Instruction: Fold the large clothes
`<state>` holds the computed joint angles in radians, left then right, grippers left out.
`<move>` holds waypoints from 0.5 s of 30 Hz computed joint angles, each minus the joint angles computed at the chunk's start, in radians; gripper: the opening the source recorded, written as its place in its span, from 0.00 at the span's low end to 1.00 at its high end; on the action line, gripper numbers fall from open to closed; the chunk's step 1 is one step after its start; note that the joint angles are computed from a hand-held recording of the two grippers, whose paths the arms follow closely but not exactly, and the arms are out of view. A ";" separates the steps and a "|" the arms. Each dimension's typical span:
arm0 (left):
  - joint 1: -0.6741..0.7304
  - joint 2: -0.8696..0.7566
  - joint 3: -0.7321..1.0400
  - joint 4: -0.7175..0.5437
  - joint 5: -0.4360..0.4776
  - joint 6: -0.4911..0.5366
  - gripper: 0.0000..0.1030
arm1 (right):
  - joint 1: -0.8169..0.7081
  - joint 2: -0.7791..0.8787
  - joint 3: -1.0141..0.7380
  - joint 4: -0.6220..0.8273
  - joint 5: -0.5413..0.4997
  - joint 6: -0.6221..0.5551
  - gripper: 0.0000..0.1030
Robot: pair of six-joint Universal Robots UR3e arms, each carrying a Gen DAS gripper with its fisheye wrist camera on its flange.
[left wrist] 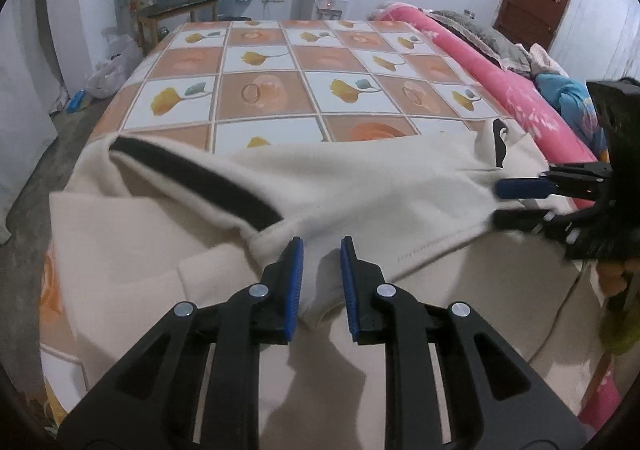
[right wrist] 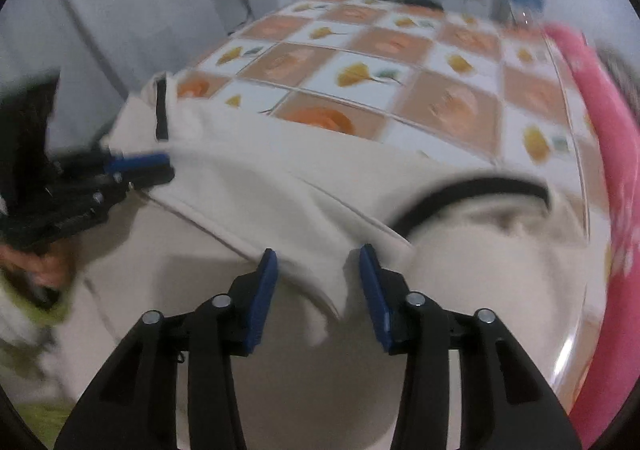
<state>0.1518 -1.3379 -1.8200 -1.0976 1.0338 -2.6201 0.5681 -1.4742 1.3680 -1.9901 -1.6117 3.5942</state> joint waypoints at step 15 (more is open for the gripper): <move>0.039 0.028 -0.049 0.012 -0.051 -0.026 0.18 | -0.230 -0.040 0.104 -0.107 0.127 0.196 0.15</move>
<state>0.1906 -1.3104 -1.8692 -1.0854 0.9826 -2.6458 0.3377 -1.5138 1.4721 -2.0966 -1.4851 3.7905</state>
